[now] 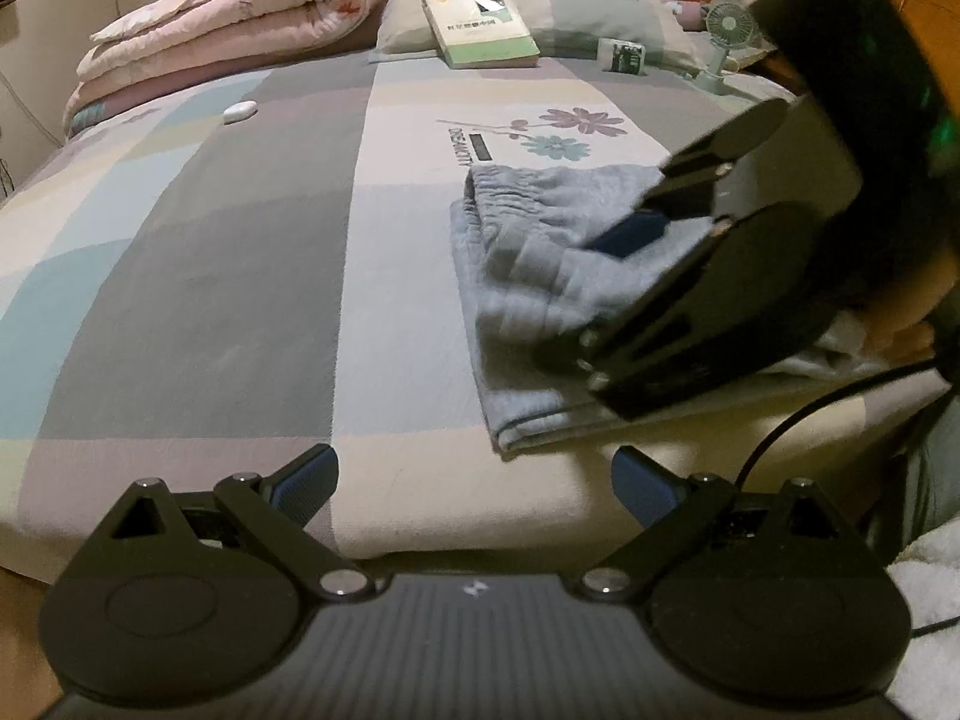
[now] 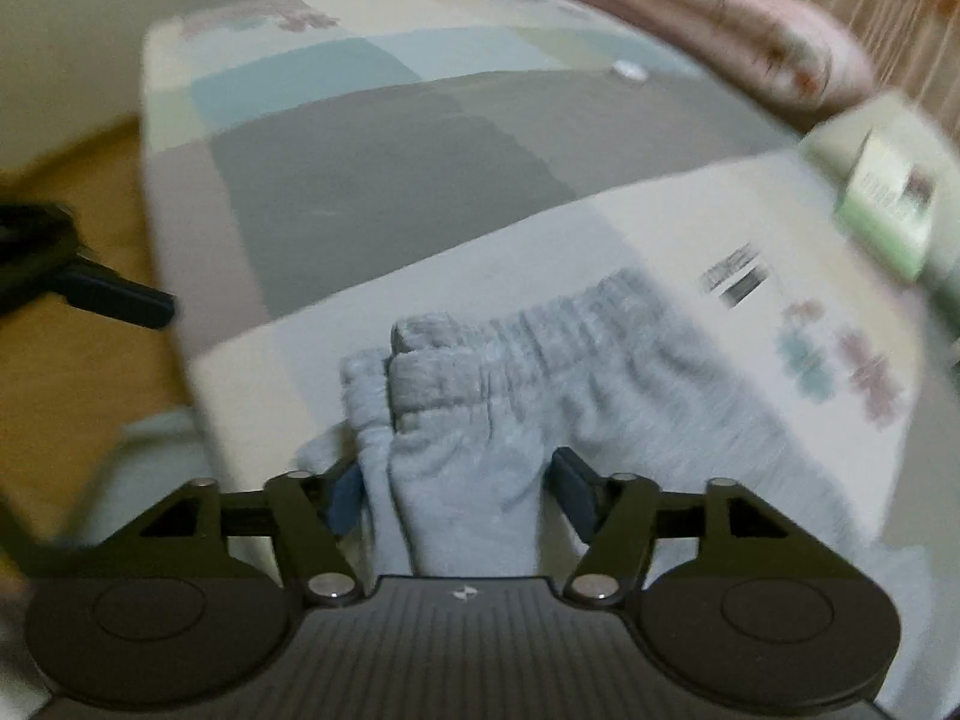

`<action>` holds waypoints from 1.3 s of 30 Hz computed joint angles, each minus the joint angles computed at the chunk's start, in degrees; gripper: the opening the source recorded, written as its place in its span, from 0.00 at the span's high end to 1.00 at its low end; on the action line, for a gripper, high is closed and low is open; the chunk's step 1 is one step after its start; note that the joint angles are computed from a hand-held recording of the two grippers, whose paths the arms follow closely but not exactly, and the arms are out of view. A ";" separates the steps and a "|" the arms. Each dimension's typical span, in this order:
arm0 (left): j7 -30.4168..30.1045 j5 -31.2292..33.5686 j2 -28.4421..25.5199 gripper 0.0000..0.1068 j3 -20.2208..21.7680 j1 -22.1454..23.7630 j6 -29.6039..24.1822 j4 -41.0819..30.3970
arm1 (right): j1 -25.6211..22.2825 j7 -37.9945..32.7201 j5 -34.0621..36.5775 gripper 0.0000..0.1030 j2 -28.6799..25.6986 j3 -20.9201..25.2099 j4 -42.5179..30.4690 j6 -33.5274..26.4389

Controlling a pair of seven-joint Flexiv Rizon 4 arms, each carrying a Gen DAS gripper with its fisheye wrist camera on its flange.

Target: Fold clothes

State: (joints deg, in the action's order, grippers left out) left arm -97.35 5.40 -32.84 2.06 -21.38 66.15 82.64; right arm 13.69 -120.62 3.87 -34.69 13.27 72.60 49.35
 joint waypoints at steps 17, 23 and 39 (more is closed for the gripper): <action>7.46 -0.43 -3.87 0.09 -2.99 -1.55 -1.21 -7.84 | -10.43 4.02 -2.03 0.15 16.86 -7.15 23.92 15.06; 13.31 -2.65 -6.81 0.09 -4.98 -3.10 -3.53 -11.98 | -9.05 5.20 -15.50 0.13 19.94 -10.80 39.21 27.12; 21.83 -4.07 -12.65 0.09 -6.20 -6.23 -7.28 -21.35 | -6.38 21.93 -30.45 0.13 17.49 -18.30 43.46 43.56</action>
State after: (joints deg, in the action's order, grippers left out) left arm -75.52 1.33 -45.49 -4.15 -27.61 58.87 61.29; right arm 7.31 -98.69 -26.58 -17.21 -5.02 116.06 92.91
